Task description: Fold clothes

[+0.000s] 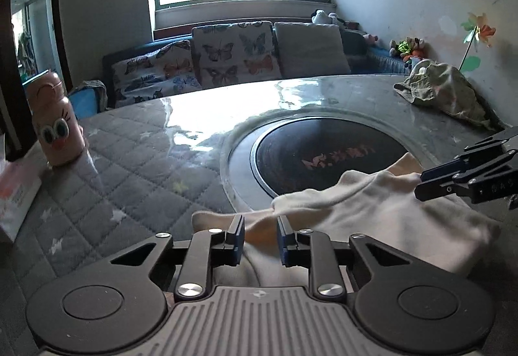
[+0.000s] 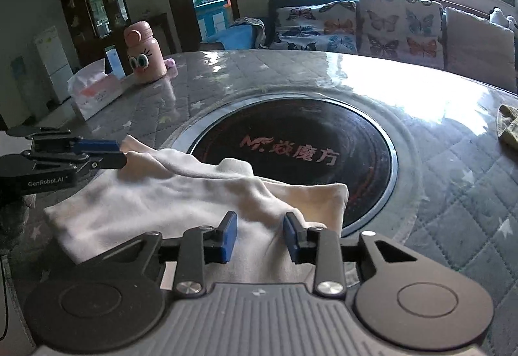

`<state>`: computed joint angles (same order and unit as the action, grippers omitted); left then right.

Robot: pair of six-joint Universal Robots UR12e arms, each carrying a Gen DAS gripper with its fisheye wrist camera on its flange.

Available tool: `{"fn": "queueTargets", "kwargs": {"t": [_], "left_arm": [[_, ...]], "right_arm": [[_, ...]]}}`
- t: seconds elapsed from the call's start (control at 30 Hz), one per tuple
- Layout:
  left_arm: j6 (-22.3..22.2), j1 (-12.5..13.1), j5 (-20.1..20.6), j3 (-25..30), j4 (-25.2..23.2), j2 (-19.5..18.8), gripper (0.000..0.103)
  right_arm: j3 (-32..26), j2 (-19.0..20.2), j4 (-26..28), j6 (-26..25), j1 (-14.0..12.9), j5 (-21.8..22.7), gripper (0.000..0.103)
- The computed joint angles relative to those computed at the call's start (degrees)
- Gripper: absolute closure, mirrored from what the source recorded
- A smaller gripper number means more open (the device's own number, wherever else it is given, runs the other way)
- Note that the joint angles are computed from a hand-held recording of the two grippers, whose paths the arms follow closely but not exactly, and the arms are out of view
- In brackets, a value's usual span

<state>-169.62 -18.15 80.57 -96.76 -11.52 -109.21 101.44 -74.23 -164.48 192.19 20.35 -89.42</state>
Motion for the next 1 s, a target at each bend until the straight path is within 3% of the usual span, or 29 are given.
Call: {"fn": "queueTargets", "kwargs": {"t": [0.2,0.43,0.6,0.67,0.7,0.8,0.9,1.0], "left_arm": [[-0.45,-0.41,2.85,2.54,-3.76,-1.83,0.080],[1.39,-1.02,4.58,2.74,-2.14,-2.46,0.078],[-0.01,-0.74,4.28,2.21,-1.45,-1.79,0.075],[-0.93,-0.52,3.96,1.66,-0.53,-1.26,0.060],[-1.40,-0.42,3.81,1.40,-0.07,-1.00,0.050],[-2.44,-0.10,3.36,0.23,1.94,-0.02,0.043],[-2.80,0.09,3.72,-0.90,3.82,0.83,0.021],[-3.21,0.24,4.36,-2.08,5.57,1.68,0.002]], "right_arm": [[-0.22,0.59,-0.01,1.08,-0.09,-0.62,0.072],[-1.41,1.48,0.45,-0.51,0.19,-2.07,0.072],[-1.44,1.43,-0.24,-0.88,0.46,-3.20,0.071],[-1.40,1.21,-0.65,-1.59,0.66,-3.40,0.067],[-1.32,1.09,-0.95,-1.83,0.77,-3.36,0.058],[-1.34,0.85,-1.32,-3.37,1.31,-2.98,0.048],[-1.42,0.72,-1.42,-5.04,1.94,-2.39,0.043],[-1.58,0.65,-1.48,-6.75,2.83,-2.07,0.029]]}}
